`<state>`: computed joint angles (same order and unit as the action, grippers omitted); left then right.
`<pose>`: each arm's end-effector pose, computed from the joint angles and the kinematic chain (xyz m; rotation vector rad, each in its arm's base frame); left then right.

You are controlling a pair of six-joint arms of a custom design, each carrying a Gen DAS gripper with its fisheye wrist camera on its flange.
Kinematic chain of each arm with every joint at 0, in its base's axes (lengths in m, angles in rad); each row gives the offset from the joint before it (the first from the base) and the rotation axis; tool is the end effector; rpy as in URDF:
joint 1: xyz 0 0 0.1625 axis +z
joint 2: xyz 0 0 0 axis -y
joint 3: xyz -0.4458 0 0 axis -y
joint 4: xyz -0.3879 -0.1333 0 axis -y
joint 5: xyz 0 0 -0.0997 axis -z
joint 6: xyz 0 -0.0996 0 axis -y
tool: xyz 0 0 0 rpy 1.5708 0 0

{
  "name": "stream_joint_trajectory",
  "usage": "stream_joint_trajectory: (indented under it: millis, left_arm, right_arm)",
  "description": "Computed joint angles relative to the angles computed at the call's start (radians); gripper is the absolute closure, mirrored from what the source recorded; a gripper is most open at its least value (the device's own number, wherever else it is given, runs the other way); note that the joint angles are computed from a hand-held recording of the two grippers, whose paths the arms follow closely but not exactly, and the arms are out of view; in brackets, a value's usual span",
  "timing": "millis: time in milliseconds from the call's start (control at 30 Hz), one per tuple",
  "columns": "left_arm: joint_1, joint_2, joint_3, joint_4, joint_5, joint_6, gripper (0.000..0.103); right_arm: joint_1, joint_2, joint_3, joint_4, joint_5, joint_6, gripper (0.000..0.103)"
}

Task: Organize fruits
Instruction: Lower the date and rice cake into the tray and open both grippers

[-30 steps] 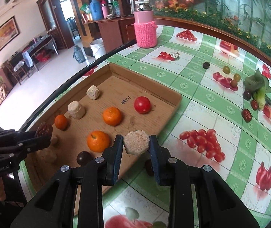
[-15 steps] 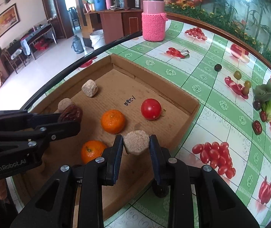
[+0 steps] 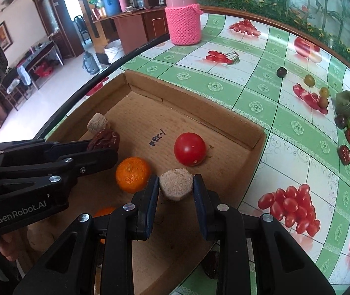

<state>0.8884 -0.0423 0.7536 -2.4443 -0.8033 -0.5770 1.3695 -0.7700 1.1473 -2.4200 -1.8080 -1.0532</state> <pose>-0.3784 -0.7867 -0.1265 0.0499 2.5077 -0.7608 -0.0550 -0.8190 0.2890 1.0285 -2.4511 0.3314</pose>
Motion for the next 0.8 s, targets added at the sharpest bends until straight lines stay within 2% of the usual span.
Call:
stream_joint_trajectory:
  millis: [367,800]
  left_arm:
    - [0.021,0.061,-0.174,0.182,0.043,0.047,0.074]
    - [0.029,0.097,-0.251,0.241,0.067,0.073,0.073]
  right_arm:
    - [0.010,0.015,-0.004,-0.030,-0.043,-0.044,0.076]
    - [0.011,0.035,-0.019,-0.035,-0.049,-0.095,0.075]
